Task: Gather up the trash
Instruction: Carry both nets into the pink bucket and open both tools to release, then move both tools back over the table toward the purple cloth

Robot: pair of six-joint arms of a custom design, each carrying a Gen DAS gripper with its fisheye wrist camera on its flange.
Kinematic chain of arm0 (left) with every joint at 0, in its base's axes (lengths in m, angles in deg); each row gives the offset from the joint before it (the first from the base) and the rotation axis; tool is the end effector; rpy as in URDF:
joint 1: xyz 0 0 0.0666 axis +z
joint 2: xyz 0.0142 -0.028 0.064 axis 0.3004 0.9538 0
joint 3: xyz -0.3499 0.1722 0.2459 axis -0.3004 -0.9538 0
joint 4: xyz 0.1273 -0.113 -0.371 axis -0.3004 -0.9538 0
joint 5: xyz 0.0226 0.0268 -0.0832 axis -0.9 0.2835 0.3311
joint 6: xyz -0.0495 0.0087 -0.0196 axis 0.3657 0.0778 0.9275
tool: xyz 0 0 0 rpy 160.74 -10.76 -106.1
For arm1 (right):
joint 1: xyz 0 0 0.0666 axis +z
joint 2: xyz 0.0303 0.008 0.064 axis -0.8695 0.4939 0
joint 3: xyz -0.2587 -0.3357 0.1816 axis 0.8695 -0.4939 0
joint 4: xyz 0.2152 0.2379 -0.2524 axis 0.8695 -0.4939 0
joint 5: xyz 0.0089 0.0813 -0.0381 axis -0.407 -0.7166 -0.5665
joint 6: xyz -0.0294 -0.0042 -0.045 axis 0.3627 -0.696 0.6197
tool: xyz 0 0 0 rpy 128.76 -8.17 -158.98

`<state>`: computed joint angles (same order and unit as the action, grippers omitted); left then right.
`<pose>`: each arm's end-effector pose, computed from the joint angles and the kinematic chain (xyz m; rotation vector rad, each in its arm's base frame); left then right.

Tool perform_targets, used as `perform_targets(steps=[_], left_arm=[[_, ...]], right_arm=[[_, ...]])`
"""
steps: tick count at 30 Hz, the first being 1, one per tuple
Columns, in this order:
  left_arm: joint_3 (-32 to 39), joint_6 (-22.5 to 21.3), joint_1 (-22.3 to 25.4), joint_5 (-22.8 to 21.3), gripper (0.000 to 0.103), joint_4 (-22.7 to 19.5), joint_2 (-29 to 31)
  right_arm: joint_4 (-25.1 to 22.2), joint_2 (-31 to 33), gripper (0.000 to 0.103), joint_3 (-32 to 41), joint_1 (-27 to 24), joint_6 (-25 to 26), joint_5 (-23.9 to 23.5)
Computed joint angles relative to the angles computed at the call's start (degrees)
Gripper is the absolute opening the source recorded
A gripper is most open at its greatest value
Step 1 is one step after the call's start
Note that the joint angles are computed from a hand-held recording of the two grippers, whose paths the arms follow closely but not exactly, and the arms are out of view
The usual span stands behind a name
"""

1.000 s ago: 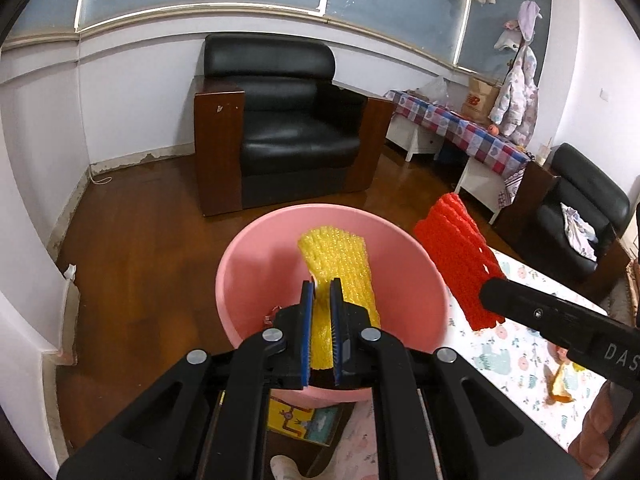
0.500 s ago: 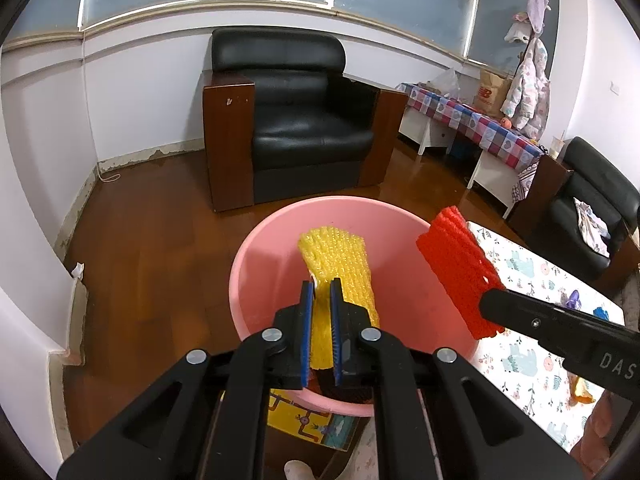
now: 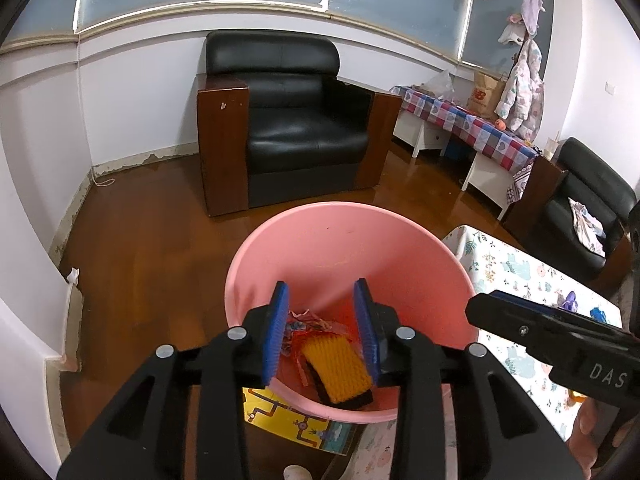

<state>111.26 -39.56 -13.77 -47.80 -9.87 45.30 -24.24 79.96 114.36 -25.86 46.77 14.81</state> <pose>0.3433 -0.1837 0.4861 -0.5803 2.1896 0.1048 0.4878 0.3545 0.4688 -0.7501 2.3295 0.9076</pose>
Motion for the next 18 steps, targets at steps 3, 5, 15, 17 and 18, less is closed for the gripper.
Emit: perform_targets(steps=[3, 5, 15, 17, 18], left_arm=[[-0.03, 0.02, -0.10, 0.17, 0.034, 0.23, -0.28], [0.01, -0.01, -0.39, 0.13, 0.034, 0.51, -0.41], [0.69, -0.38, -2.60, 0.78, 0.034, 1.33, -0.56], [1.11, -1.06, -3.64, 0.68, 0.034, 1.81, -0.33], [1.35, -1.59, -4.22, 0.70, 0.034, 2.21, -0.14]], right_arm=[[0.61, -0.76, 0.040, -0.79, -0.23, 0.30, 0.37], [1.08, -1.50, 0.042, -1.55, -0.35, 0.51, 0.79], [3.65, -7.45, 0.044, -7.48, -1.85, 2.23, 4.30], [4.37, -9.02, 0.044, -9.01, -2.46, 2.32, 5.33], [4.69, -9.81, 0.044, -9.77, -2.85, 2.21, 5.55]])
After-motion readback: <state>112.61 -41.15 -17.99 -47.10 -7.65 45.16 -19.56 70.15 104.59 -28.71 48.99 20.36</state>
